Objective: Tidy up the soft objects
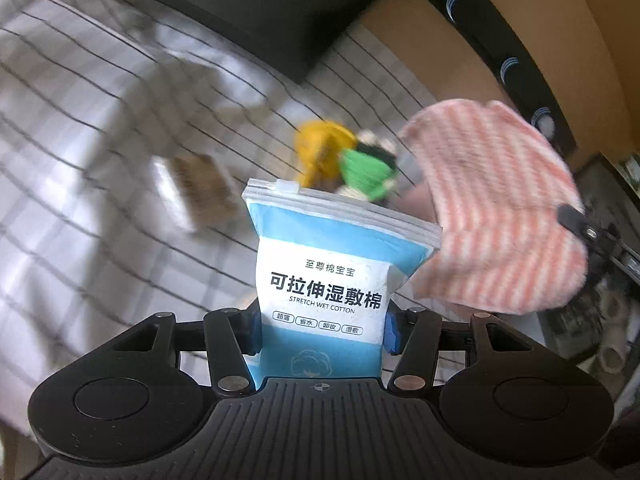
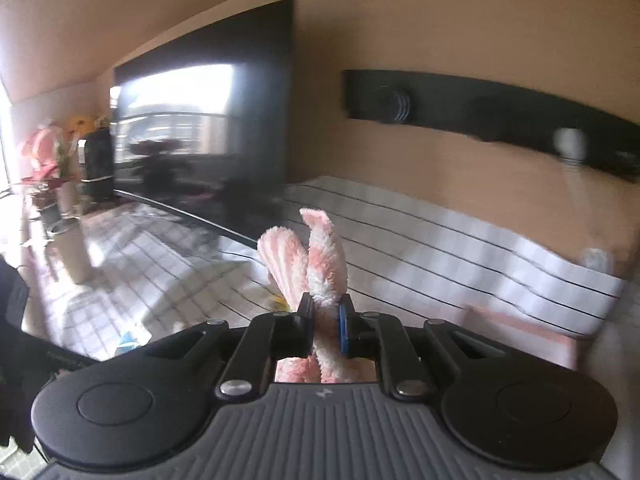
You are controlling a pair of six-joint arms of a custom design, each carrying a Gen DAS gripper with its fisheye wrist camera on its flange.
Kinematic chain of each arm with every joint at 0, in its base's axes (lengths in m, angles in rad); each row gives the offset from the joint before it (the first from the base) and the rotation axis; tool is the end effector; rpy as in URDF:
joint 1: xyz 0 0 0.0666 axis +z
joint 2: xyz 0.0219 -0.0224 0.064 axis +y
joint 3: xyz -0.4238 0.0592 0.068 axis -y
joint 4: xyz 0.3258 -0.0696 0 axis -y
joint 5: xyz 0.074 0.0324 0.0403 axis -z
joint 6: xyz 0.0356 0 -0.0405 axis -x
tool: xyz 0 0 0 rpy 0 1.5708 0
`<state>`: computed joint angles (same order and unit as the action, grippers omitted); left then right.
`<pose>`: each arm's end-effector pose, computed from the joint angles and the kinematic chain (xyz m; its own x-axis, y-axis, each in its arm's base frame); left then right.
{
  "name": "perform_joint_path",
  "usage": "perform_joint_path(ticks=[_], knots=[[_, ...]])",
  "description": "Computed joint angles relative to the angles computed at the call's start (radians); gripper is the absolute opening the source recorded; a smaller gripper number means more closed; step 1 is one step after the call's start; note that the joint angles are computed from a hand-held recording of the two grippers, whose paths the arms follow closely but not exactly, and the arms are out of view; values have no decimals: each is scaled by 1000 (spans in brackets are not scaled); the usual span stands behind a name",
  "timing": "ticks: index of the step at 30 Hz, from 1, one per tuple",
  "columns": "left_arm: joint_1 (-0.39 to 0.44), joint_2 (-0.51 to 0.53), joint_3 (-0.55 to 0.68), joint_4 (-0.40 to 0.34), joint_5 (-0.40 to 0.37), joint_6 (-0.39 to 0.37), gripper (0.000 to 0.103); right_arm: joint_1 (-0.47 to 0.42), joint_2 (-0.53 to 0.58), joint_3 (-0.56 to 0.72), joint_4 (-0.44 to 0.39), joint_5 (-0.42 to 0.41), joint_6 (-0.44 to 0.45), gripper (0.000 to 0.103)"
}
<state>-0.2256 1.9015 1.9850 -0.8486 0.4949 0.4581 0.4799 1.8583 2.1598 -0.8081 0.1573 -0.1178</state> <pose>0.6046 -0.1565 0.4634 -0.8402 -0.2065 -0.5015 0.1775 0.7691 -0.6140 0.5472 0.2781 0.5613 -0.4667 -0.1121 -0.8773 -0.2816 0.9591 0.0273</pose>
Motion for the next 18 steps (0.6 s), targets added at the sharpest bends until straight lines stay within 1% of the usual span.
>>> perform_joint_path(ticks=[2, 4, 7, 9, 10, 12, 15, 17, 18], knots=[[-17, 25, 35, -27, 29, -18, 58, -3, -45, -68, -9, 53, 2, 12], [-34, 48, 69, -53, 50, -48, 58, 2, -76, -125, -39, 117, 20, 12], [-55, 85, 129, -108, 78, -67, 58, 8, -110, -203, -96, 168, -12, 12], [-67, 104, 162, -140, 93, -96, 58, 16, -122, -247, -120, 212, -30, 12], [-73, 110, 174, -155, 96, -107, 58, 15, -133, -273, -133, 221, -52, 12], [-83, 124, 198, -181, 101, -120, 58, 11, -127, -295, -138, 200, -92, 12], [-90, 125, 195, -202, 106, -127, 58, 7, -99, -309, -118, 187, -116, 17], [-92, 117, 184, -212, 92, -129, 58, 12, -77, -298, -93, 201, -126, 30], [-91, 109, 172, -213, 79, -126, 58, 15, -63, -289, -70, 196, -121, 34]])
